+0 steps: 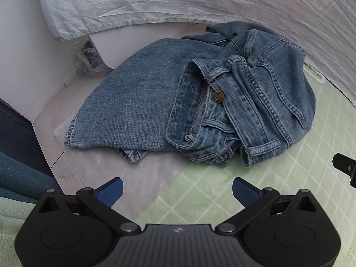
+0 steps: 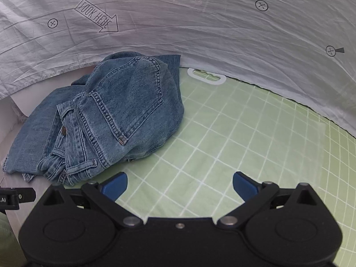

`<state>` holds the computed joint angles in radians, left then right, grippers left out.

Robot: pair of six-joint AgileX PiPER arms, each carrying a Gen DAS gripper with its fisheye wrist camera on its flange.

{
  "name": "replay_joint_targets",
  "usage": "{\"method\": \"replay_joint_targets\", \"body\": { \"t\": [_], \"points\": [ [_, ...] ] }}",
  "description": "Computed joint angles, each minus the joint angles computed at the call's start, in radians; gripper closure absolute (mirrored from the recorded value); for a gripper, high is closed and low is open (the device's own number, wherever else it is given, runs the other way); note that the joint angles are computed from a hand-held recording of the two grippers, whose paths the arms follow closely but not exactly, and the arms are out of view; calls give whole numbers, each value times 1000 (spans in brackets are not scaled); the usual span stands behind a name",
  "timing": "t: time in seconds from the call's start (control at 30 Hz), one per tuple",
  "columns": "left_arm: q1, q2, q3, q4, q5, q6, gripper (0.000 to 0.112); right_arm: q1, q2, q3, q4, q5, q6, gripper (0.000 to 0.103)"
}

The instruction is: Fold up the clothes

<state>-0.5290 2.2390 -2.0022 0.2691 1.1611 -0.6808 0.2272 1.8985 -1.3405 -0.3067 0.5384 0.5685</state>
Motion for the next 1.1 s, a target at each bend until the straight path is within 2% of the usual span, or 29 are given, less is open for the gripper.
{"method": "replay_joint_targets", "body": {
  "t": [0.1,0.23,0.3,0.37,0.4,0.43,0.5,0.57,0.67,0.8,0.83,1.03,1.1],
  "points": [
    [34,48,-51,-27,-6,10,10,-8,107,-121,87,6,-79,5],
    [74,76,-61,-86,-67,9,11,-25,223,-255,334,17,-250,17],
    [88,95,-76,-120,-80,17,16,-34,267,-298,465,25,-322,23],
    [94,116,-98,-143,-88,29,27,-37,301,-326,560,44,-355,33],
    [96,117,-94,-153,-101,33,31,-39,318,-339,607,54,-370,34],
    [97,118,-89,-162,-115,36,39,-41,323,-333,651,48,-383,39],
    [100,119,-78,-181,-143,43,54,-48,328,-321,742,41,-432,53],
    [108,100,-40,-238,-195,70,81,-48,310,-277,826,1,-495,75],
    [86,81,-18,-198,-211,43,89,-40,267,-204,911,-77,-597,89],
    [73,-1,107,-165,-297,11,96,-45,177,-83,1014,-172,-721,91],
    [68,-25,137,-153,-313,2,103,-48,154,-53,1051,-192,-761,91],
    [12,-148,265,-122,-386,-18,104,-74,-29,140,1107,-322,-864,92],
    [-30,-183,299,-97,-401,-41,104,-94,-102,221,1168,-358,-930,93]
  ]
}}
